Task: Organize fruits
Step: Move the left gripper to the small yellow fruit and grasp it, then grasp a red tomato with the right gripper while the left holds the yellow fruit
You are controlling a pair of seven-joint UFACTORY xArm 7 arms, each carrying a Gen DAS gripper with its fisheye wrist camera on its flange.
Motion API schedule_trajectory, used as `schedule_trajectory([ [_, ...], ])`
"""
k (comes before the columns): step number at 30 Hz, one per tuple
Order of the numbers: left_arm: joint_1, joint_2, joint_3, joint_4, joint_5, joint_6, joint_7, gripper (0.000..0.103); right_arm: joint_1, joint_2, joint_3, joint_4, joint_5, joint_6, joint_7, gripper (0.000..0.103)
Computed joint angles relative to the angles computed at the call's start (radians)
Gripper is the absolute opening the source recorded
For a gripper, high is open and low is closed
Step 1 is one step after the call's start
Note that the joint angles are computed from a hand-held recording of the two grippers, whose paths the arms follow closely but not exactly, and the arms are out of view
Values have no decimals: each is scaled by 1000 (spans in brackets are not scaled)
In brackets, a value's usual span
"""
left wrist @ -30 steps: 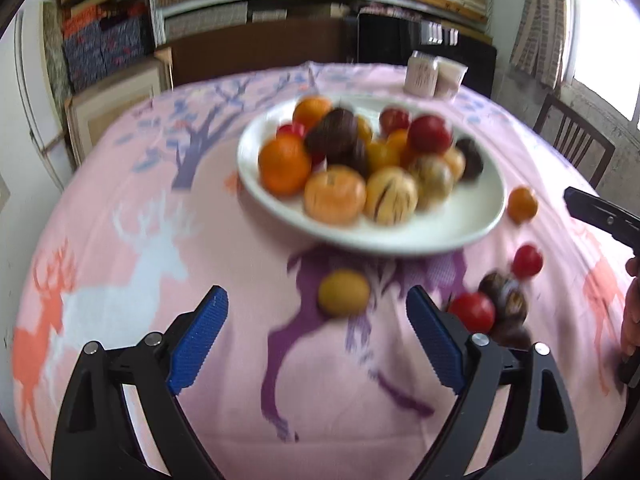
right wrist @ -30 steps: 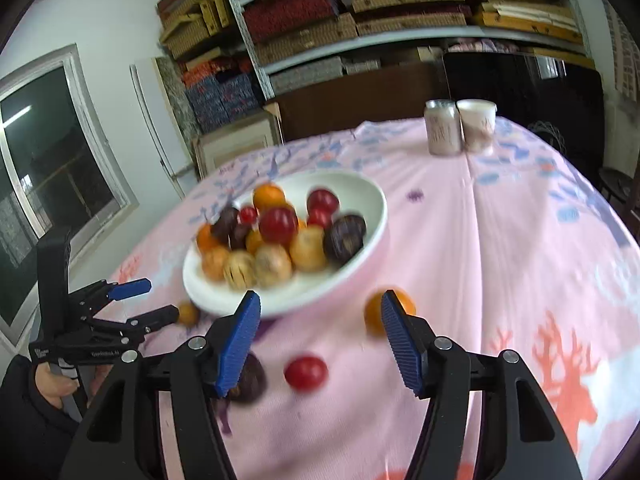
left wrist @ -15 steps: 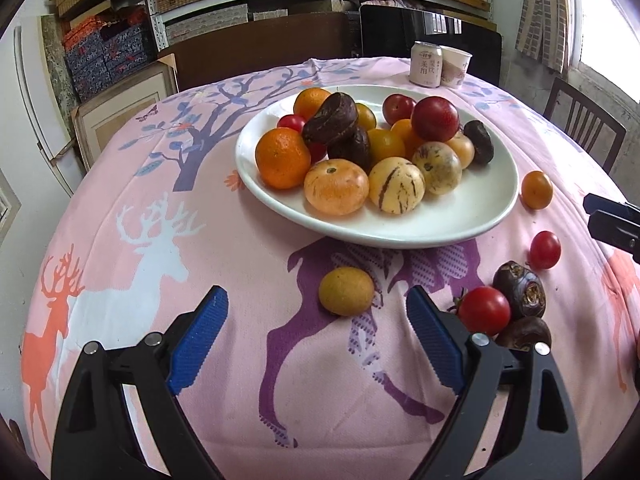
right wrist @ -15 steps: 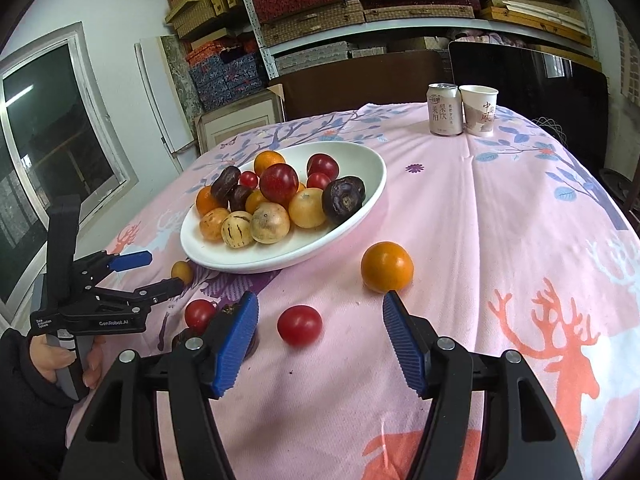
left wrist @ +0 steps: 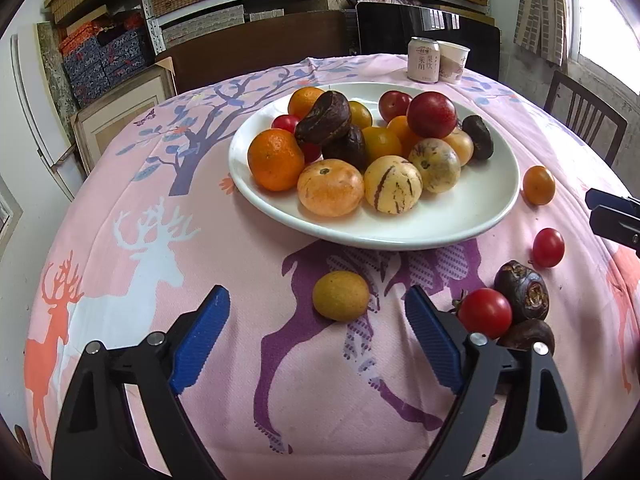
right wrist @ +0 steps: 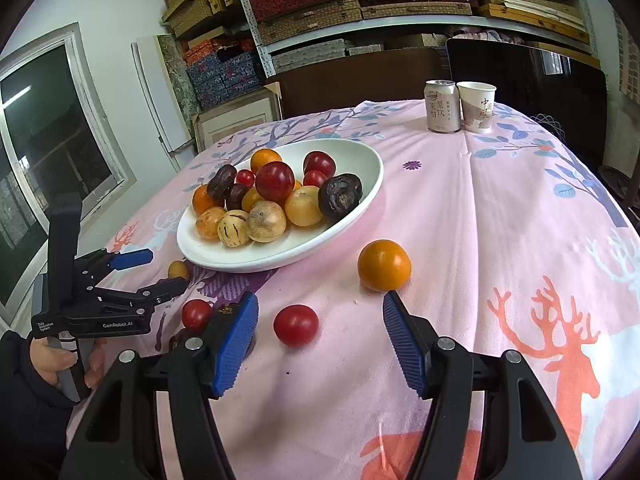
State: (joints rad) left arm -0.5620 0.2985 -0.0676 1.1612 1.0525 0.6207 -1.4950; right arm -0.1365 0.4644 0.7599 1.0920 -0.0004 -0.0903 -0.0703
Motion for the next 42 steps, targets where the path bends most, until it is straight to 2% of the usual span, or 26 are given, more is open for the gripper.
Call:
schedule_trajectory([
  [2, 1, 1, -1, 0, -5, -2, 6, 81, 4, -1, -4, 1, 1, 0, 3, 66],
  [6, 5, 9, -5, 6, -29, -5, 39, 58, 2, 1, -3, 3, -1, 1, 2, 66],
  [22, -16, 28, 13, 29, -45, 10, 71, 55, 3, 2, -6, 5, 3, 3, 2, 66],
  [23, -22, 28, 15, 32, -30, 14, 63, 46, 3, 2, -6, 5, 4, 4, 2, 66],
  [24, -21, 33, 11, 37, -32, 15, 77, 32, 3, 4, -7, 5, 4, 4, 1, 66],
  [25, -18, 40, 5, 43, -45, 15, 102, 28, 2, 4, -7, 5, 6, 5, 1, 66],
  [28, -31, 36, 14, 40, -21, 17, 84, 29, -3, 7, -6, 4, 8, 8, 0, 66],
  [36, -27, -18, 8, -6, 90, 14, -52, 29, 24, 7, -27, 21, 35, 43, -20, 66],
  [42, -11, -18, -14, -3, 92, 17, -42, 29, 86, -2, -77, 39, 87, 86, -72, 66],
])
